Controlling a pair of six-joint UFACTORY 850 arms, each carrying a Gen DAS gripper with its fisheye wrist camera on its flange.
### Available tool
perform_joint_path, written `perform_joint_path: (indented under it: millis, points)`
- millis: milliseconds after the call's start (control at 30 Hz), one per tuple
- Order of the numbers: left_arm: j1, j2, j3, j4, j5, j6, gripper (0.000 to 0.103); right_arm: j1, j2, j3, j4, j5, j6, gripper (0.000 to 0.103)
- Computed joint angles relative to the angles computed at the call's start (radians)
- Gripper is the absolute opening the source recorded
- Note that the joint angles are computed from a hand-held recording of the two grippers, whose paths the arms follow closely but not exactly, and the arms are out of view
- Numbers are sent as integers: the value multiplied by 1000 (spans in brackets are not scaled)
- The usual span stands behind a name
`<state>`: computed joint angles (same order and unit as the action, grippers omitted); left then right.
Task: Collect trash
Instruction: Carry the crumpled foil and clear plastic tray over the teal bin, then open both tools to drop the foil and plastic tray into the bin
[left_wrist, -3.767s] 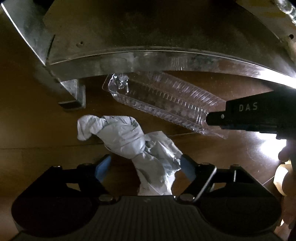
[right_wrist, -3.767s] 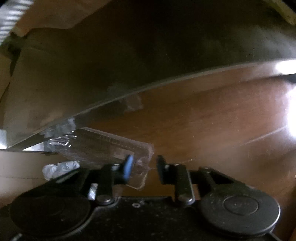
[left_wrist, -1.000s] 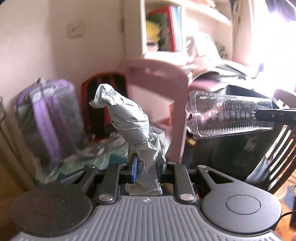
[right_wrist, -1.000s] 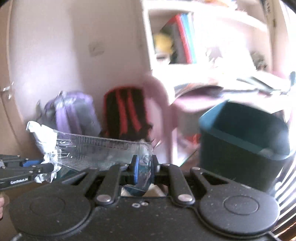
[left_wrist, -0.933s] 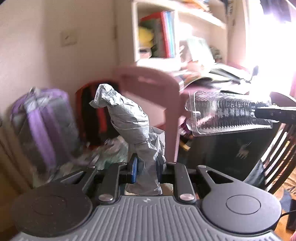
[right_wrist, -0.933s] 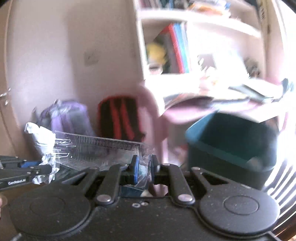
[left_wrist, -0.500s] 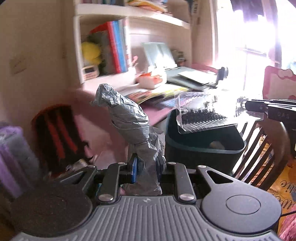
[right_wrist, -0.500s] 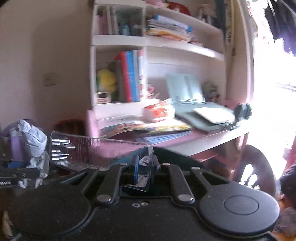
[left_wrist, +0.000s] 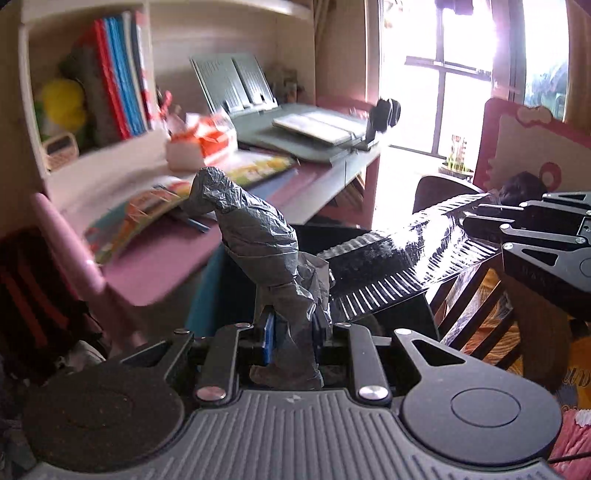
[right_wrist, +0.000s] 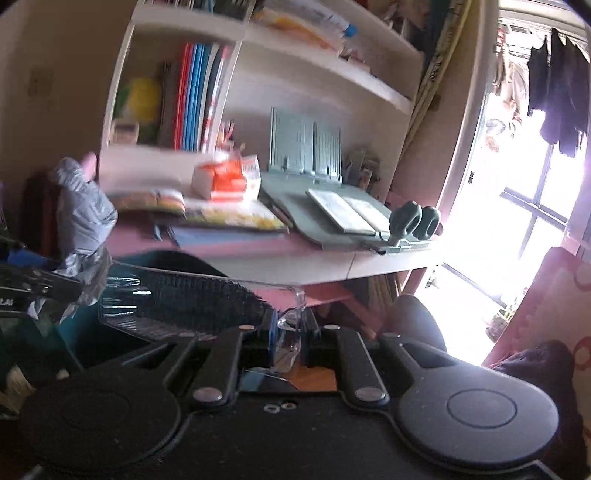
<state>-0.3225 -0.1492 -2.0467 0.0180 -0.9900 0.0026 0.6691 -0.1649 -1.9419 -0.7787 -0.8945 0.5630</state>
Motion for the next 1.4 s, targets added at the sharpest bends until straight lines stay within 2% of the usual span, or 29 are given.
perform_joint_path:
  millis: [367, 433, 500, 567, 633, 833, 1033, 1233, 1333, 1400]
  points:
    - [-4, -153, -114, 37, -100, -14, 20, -13, -152, -135, 153, -61, -300, 12]
    - [-2, -165, -118, 24, -110, -2, 20, -11, -160, -147, 191, -48, -353, 12]
    - [-7, -172, -118, 40, -110, 7, 20, -4, -180, -176, 206, -69, -408, 13]
    - [-4, -185, -128, 33, -120, 13, 20, -12, -206, -226, 291, -101, -485, 12]
    - [2, -200, -142, 12, -145, 23, 20, -20, -229, -268, 360, -132, -536, 17]
    - [0, -209, -131, 8, -158, 24, 20, -26, -240, -279, 404, -150, -529, 23]
    - [9, -204, -111, -13, -167, 1, 26, -38, -224, -259, 425, -147, -493, 41]
    - [11, -159, -61, -21, -137, -12, 29, -37, -189, -219, 437, -123, -460, 44]
    - [12, -129, -35, -34, -122, -15, 37, -31, -156, -180, 430, -98, -418, 44]
    - [8, -99, -8, -24, -97, -28, 56, -28, -128, -149, 427, -75, -385, 45]
